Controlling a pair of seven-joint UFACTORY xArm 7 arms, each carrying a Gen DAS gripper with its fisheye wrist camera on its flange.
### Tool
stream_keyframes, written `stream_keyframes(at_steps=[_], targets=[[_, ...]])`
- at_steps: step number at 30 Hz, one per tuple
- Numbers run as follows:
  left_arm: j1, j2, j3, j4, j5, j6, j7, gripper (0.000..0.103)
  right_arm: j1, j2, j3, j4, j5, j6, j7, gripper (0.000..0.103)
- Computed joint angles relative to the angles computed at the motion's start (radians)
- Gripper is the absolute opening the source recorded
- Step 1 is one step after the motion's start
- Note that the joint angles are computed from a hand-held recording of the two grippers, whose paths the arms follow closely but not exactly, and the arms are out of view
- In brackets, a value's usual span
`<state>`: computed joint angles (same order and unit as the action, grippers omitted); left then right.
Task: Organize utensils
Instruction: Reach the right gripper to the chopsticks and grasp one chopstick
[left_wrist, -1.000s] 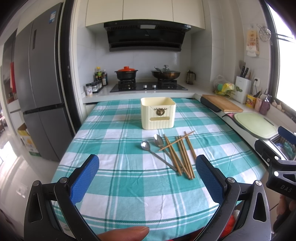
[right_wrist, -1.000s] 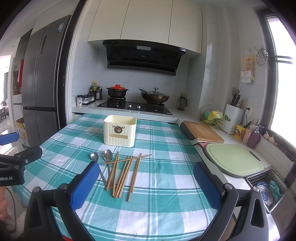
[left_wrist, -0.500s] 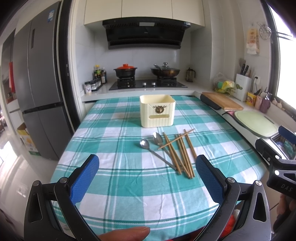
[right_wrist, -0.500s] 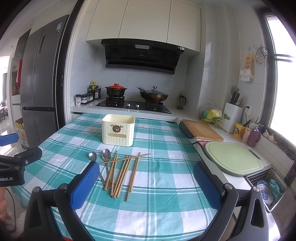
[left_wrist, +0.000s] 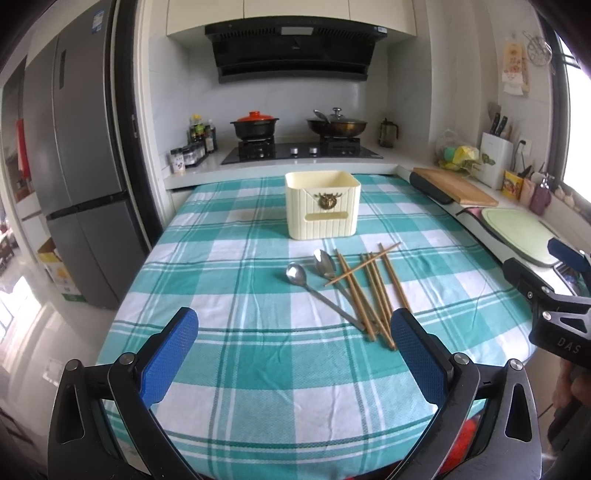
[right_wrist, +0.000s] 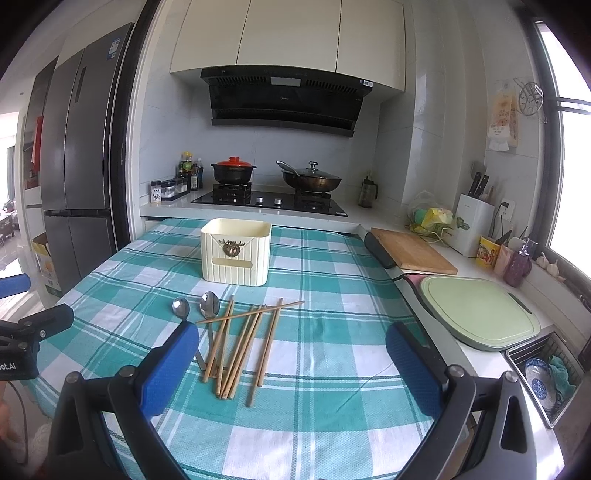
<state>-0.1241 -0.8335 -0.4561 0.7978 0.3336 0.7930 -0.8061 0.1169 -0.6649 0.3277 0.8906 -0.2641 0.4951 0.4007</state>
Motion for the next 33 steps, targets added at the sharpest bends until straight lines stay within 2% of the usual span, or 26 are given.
stream_keyframes(at_steps=[3, 6, 7, 11, 12, 13, 14, 16, 20, 25, 29, 33], targets=[[0.009, 0.015, 0.004, -0.003, 0.008, 0.003, 0.003, 0.103, 0.060, 0.115, -0.060, 0.021, 0.056, -0.068, -0.056, 0.103], [0.013, 0.031, 0.015, -0.011, 0.010, 0.005, 0.003, 0.103, 0.177, 0.268, -0.172, 0.095, 0.218, -0.060, -0.159, 0.103], [0.013, 0.038, 0.023, -0.016, 0.009, 0.003, 0.004, 0.103, 0.218, 0.315, -0.214, 0.120, 0.298, -0.057, -0.204, 0.098], [0.010, 0.071, 0.052, -0.024, -0.001, 0.003, 0.004, 0.103, 0.299, 0.510, -0.319, 0.262, 0.641, 0.016, -0.396, 0.064], [0.012, 0.080, 0.058, -0.025, -0.001, 0.000, 0.003, 0.103, 0.295, 0.563, -0.330, 0.305, 0.722, 0.046, -0.420, 0.061], [0.013, 0.086, 0.062, -0.026, 0.001, -0.002, 0.003, 0.103, 0.281, 0.616, -0.334, 0.349, 0.784, 0.075, -0.423, 0.055], [0.017, 0.093, 0.066, -0.026, 0.005, -0.006, 0.001, 0.103, 0.264, 0.667, -0.332, 0.389, 0.835, 0.096, -0.414, 0.046], [0.022, 0.103, 0.076, -0.028, 0.012, -0.012, 0.000, 0.103, 0.227, 0.763, -0.320, 0.465, 0.904, 0.120, -0.382, 0.039], [0.032, 0.127, 0.095, -0.033, 0.019, -0.023, -0.004, 0.103, 0.160, 0.921, -0.285, 0.599, 0.975, 0.156, -0.250, 0.031], [0.036, 0.150, 0.110, -0.035, 0.022, -0.018, -0.009, 0.103, 0.126, 1.036, -0.253, 0.707, 0.927, 0.168, -0.067, 0.026], [0.037, 0.171, 0.119, -0.032, 0.026, -0.016, -0.011, 0.103, 0.110, 1.077, -0.236, 0.753, 0.866, 0.142, 0.044, 0.008], [0.035, 0.187, 0.123, -0.029, 0.035, -0.020, -0.010, 0.103, 0.077, 1.098, -0.191, 0.782, 0.816, 0.129, 0.043, 0.006]])
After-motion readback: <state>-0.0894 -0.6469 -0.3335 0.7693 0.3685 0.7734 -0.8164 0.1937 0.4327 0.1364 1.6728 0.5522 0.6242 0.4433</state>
